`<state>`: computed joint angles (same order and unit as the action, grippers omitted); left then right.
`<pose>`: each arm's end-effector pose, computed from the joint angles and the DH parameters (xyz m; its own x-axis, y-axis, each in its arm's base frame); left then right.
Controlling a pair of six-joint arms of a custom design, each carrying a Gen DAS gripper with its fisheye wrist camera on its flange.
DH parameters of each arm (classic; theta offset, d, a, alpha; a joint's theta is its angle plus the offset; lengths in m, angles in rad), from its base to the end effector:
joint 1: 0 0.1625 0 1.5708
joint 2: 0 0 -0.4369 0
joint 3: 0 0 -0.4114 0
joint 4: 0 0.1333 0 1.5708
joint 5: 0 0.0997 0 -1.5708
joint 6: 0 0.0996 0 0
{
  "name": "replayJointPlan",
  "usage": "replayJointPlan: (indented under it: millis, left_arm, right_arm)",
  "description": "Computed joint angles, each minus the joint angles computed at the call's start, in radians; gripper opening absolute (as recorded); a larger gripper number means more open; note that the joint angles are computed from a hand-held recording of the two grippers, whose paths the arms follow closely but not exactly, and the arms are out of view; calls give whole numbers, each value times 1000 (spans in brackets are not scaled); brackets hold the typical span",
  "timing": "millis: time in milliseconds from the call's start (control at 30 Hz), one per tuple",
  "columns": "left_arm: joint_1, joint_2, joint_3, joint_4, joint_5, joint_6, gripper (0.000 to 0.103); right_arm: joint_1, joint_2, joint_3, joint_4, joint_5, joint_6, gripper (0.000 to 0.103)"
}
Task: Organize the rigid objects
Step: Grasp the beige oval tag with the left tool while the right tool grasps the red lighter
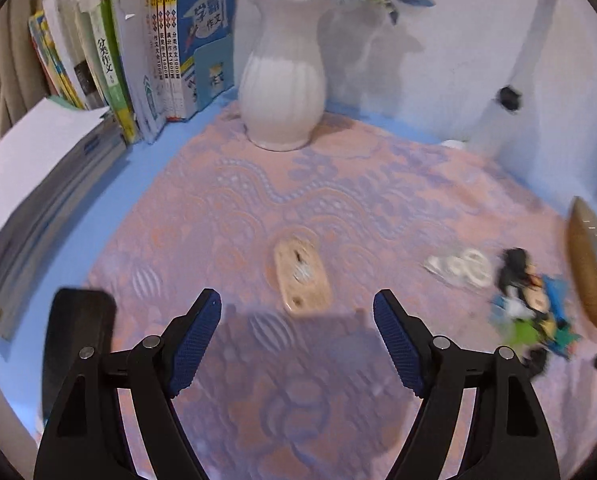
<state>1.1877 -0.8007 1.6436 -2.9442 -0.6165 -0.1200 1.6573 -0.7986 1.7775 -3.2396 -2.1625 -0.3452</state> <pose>-0.0600 -0.7230 0.1698 -0.7242 -0.2613 -0.6381 0.2374 0.7743 -0.5866 0.1348 -0.6547 0.1338 -0.7844 0.0053 0.6202 -0.3529 0.8185 -0.4533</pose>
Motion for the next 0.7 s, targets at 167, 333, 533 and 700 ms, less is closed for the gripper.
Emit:
replayJointPlan:
  millis: [167,333,533,700]
  left_arm:
    - [28,55,-77,42,-10,72,63]
    - [43,70,-91,25,-32,124,63]
    - [38,101,-132,31,20,148,61]
    - [26,117,-126,-40,27,232,30]
  right_arm:
    - [-21,39,-59,77,19,-37,42]
    - [-37,71,-109,122,33,-62,39]
    - [-10,169,-174,10,-66,-198,28]
    - [-6,170,-148,-45,-58,-226,22]
